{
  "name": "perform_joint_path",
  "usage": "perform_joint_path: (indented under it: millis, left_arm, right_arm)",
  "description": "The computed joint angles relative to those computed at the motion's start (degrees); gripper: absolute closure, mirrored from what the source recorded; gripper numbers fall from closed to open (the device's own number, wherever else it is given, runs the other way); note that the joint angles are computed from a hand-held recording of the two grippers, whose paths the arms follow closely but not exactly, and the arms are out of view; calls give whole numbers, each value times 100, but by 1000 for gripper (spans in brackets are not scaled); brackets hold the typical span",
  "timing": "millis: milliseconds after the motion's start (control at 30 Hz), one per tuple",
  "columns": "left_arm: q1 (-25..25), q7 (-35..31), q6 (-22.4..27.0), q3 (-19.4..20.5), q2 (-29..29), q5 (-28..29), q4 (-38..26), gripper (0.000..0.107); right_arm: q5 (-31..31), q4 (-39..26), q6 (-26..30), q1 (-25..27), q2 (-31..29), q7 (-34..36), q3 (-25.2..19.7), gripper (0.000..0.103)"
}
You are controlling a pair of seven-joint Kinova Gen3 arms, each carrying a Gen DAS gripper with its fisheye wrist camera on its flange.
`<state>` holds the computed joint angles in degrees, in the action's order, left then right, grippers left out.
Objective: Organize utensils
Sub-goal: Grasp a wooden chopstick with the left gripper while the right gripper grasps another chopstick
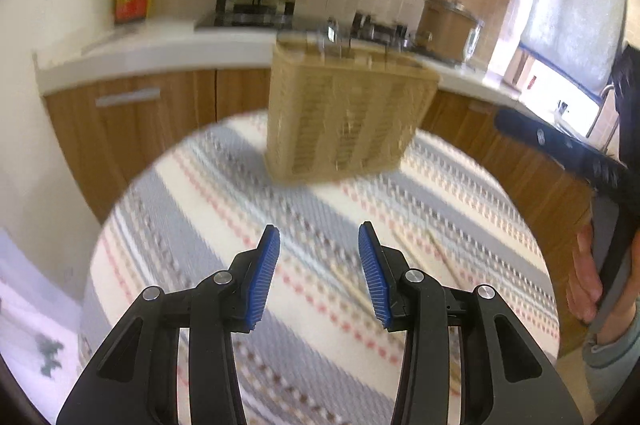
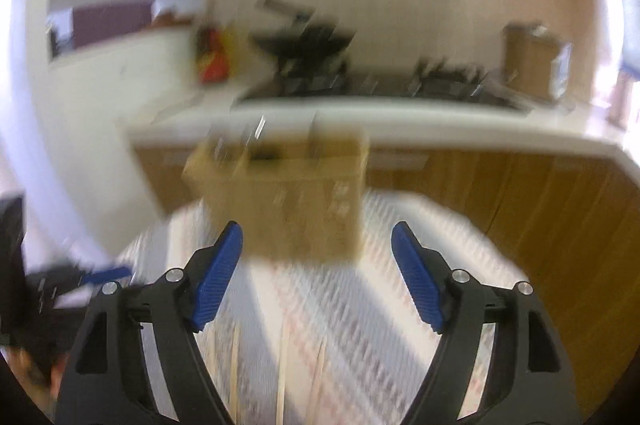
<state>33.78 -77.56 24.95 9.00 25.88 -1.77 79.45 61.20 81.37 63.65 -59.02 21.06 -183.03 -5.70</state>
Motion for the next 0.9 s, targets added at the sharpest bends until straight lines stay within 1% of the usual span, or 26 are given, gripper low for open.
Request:
perform_joint_path:
  millis: [33, 67, 100, 133, 200, 233, 267, 300, 333, 367, 433, 467, 500, 533, 567, 600, 633, 667, 700, 767, 800, 900]
  left_arm:
    - [-16, 23, 170, 36, 43, 58, -57, 68]
    - [-69, 6, 246, 103, 72, 140, -65, 68]
    - [-203, -65, 334, 253, 121, 315, -73, 68]
    - [-315, -118, 411, 371, 172, 492, -79, 68]
    - [-383, -150, 460, 440, 227, 701, -42, 68]
    - [-380, -150, 435, 446, 240, 767, -8, 68]
    - [-352, -147, 423, 434, 264, 795, 8, 68]
    - [-225, -50, 436, 325, 286, 736, -13, 68]
    - [-117, 39, 444, 228, 300, 664, -28, 69]
    - [39, 160, 452, 95, 329, 535, -58, 70]
    - [254, 380, 527, -74, 396, 328, -166, 70]
    - [328, 468, 536, -119, 429, 245, -205, 70]
    - [418, 583, 533, -190, 460, 149, -237, 70]
    - [479, 680, 539, -238, 484, 69, -270, 70]
    - [554, 798, 538, -301, 514, -19, -305, 70]
    - [641, 939, 561, -376, 559, -112, -357, 70]
    - [699, 1048, 590, -419, 596, -192, -402, 70]
    - [775, 1171, 619, -479, 641, -286, -453, 71]
    - [815, 1257, 674, -497, 673, -355, -507, 71]
    - [926, 1452, 720, -578, 743, -519, -584, 72]
    - [1104, 1637, 734, -736, 764, -708, -617, 72]
    - [1374, 1969, 956, -917, 882, -1118, -845, 72]
  right_arm:
    - [-149, -43, 181, -93, 80, 43, 57, 30]
    - [-247, -59, 268, -143, 121, 12, 83, 30]
    - [-438, -48, 262, -86, 141, 65, 14, 30]
    - [-629, -12, 163, 56, 135, 118, -118, 30]
    - [-932, 97, -34, 254, 138, 48, -252, 30]
    - [-966, 256, -267, 292, 80, -73, -253, 31]
    - [-908, 440, -473, 327, 41, -266, -289, 34]
    - [-850, 568, -585, 269, 46, -428, -219, 38]
    - [-877, 611, -605, 193, 89, -512, -109, 48]
    - [-810, 697, -674, 174, 121, -684, -60, 54]
    - [-583, 1031, -1031, 7, 89, -1150, 187, 62]
    - [-443, 1220, -1198, 2, 43, -1383, 209, 62]
    - [-324, 1325, -1283, 75, 29, -1616, 124, 62]
    - [-183, 1390, -1287, 72, -38, -1796, 114, 62]
    - [-70, 1447, -1304, -31, -77, -1931, 211, 62]
    - [31, 1470, -1233, -77, -92, -1972, 201, 62]
    - [46, 1389, -1111, -16, -17, -1921, 100, 62]
    - [-32, 1297, -1012, 113, 46, -1776, -50, 62]
    - [-192, 1192, -1006, 198, 106, -1566, -103, 62]
    - [-237, 1037, -811, 104, 197, -1378, -61, 62]
    - [-279, 963, -709, 73, 243, -1303, -50, 62]
    - [-544, 753, -534, 88, 369, -1038, -22, 62]
